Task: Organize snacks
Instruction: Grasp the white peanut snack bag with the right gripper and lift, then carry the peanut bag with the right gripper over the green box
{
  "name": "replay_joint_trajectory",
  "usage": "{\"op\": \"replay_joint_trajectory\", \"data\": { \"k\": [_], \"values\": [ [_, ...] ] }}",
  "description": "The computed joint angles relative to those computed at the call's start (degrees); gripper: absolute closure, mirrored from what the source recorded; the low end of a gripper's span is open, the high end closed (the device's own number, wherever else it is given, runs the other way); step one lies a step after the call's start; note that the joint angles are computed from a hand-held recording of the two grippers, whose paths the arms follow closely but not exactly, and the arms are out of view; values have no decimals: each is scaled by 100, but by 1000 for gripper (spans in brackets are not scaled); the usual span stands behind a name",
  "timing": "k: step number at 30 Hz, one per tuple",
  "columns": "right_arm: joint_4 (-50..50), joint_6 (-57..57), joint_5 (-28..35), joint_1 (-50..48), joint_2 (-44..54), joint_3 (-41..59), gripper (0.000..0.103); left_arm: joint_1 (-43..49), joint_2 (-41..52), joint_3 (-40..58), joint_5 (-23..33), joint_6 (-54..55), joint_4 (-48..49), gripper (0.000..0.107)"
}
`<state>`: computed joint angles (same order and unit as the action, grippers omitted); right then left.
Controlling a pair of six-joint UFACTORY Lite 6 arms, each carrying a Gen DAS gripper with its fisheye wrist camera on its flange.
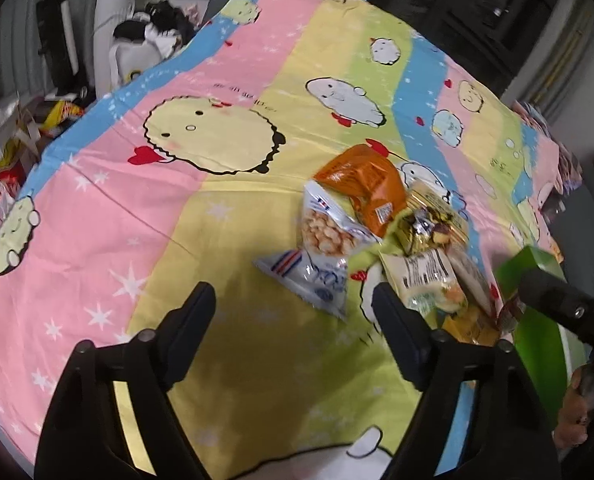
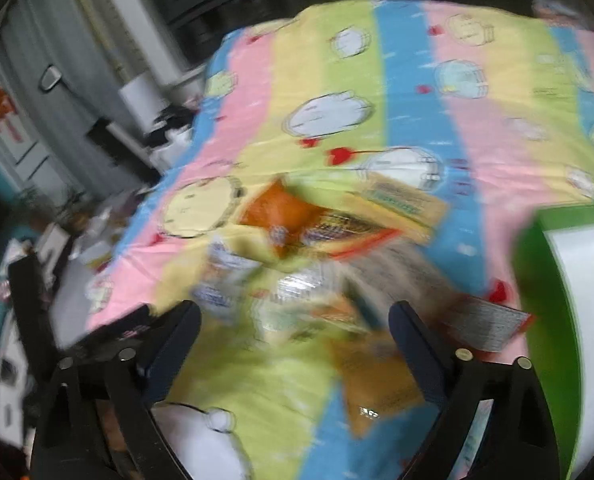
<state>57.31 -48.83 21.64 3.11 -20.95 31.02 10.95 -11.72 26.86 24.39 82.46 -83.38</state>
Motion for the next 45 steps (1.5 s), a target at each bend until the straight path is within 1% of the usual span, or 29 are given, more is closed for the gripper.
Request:
{"op": "replay_joint_trajectory", "data": {
  "k": [1,2,3,4,5,6,8,9,10,11,12,13,14,17,18,24,27,28,30,35,39,41,45],
  "values": [
    [-241,352,-20,239,364,359,11,-18,216,207,53,-153,161,30],
    [-505,723,-117,515,747,740,15,-15,425,418,139,-247,341,31],
    [-597,855,-163,680,911,910,17,-32,619,608,226,-301,488,31],
    [-474,746,-143,882,1315,1294,17,-65,835,809,259,-384,598,31],
    [-268,499,0,930,1689,1602,20,-95,1050,979,249,-525,681,32],
    [-227,457,226,939,2127,1994,26,-106,1217,1075,261,-590,669,34],
    [-381,597,615,1006,3173,2933,30,2,1486,1124,472,-374,396,38],
    [-691,881,651,1077,3533,3290,32,68,1608,1134,599,-302,298,40],
    [-1222,1377,586,1210,3891,3629,34,106,1775,1203,729,-347,286,41],
    [-1610,1696,565,1318,4184,3888,40,119,1937,1297,832,-411,279,45],
    [-1793,1806,620,1368,4419,4094,42,154,2036,1338,923,-374,193,48],
    [-1830,1771,732,1413,4699,4322,42,187,2066,1341,980,-340,112,49],
    [-1838,1725,860,1423,4921,4524,42,221,2057,1295,1036,-253,0,52],
    [-2104,1820,1070,1502,5390,4930,42,270,2126,1258,1230,-143,-91,65],
    [-2259,1892,1051,1551,5505,4971,42,250,2129,1241,1188,-160,-95,65],
    [-1751,1384,910,1367,5163,4425,44,289,1895,1001,1207,179,-153,68],
    [-1470,1130,633,1376,4719,3867,45,149,1671,811,1046,380,-265,70],
    [-1379,1059,484,1387,4460,3577,45,128,1495,683,1045,415,-266,70],
    [-1199,934,261,1399,4065,3169,45,-48,1434,658,959,580,-465,71],
    [-274,225,250,1147,3302,2392,45,-245,818,306,952,825,-420,71],
    [417,-289,203,962,2541,1657,45,-495,403,154,913,737,-273,71],
    [664,-473,229,881,2223,1393,45,-680,-56,-73,793,673,-231,71],
    [456,-266,295,718,1240,786,45,-1041,-673,-217,664,113,145,71]
  ]
}}
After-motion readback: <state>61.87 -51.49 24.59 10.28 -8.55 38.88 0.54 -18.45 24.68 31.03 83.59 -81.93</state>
